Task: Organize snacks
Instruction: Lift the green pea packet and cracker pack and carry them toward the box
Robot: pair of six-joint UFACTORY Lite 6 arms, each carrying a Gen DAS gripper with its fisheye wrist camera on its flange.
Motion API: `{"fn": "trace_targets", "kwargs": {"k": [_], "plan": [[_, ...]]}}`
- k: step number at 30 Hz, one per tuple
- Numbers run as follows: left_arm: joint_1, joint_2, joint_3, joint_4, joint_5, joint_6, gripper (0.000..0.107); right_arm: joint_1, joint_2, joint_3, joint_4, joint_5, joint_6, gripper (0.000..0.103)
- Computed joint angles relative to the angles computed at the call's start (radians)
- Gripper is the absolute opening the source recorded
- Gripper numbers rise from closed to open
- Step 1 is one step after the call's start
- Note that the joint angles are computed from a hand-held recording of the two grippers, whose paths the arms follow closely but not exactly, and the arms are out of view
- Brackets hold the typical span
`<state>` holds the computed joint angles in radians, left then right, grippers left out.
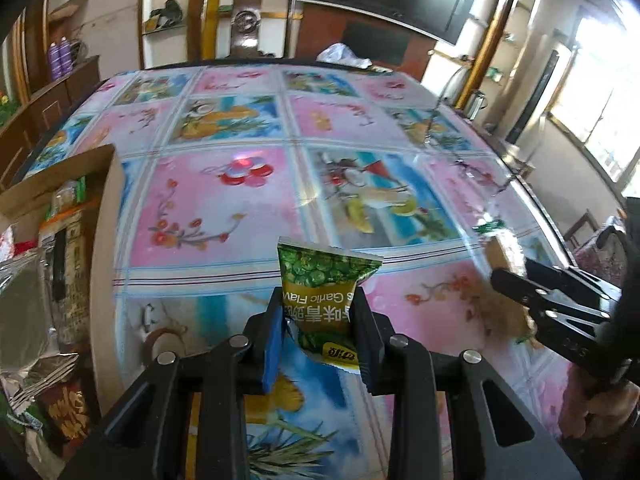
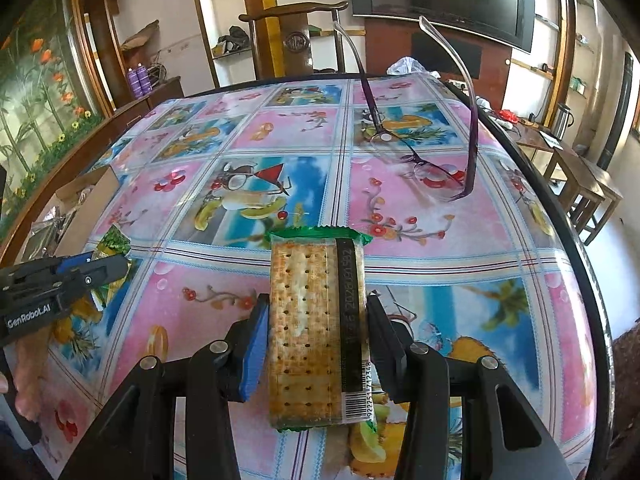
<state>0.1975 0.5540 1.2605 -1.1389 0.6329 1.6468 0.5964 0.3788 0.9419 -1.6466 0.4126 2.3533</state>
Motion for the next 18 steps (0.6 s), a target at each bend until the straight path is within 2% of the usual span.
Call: {"fn": "trace_targets", "kwargs": {"k": [8,18], "plan": [[0.004,-0.063,-0.084,-0.107,0.002,0.162,0.030,0.018,0.002,0.000,-0.078,0.013,0.091,0.049],[0.009,-0.078,-0.104,-0.172,-0.010,0.233,0.030,0.015,0.018,0.014,-0.077,0.026,0.098,0.049]]}}
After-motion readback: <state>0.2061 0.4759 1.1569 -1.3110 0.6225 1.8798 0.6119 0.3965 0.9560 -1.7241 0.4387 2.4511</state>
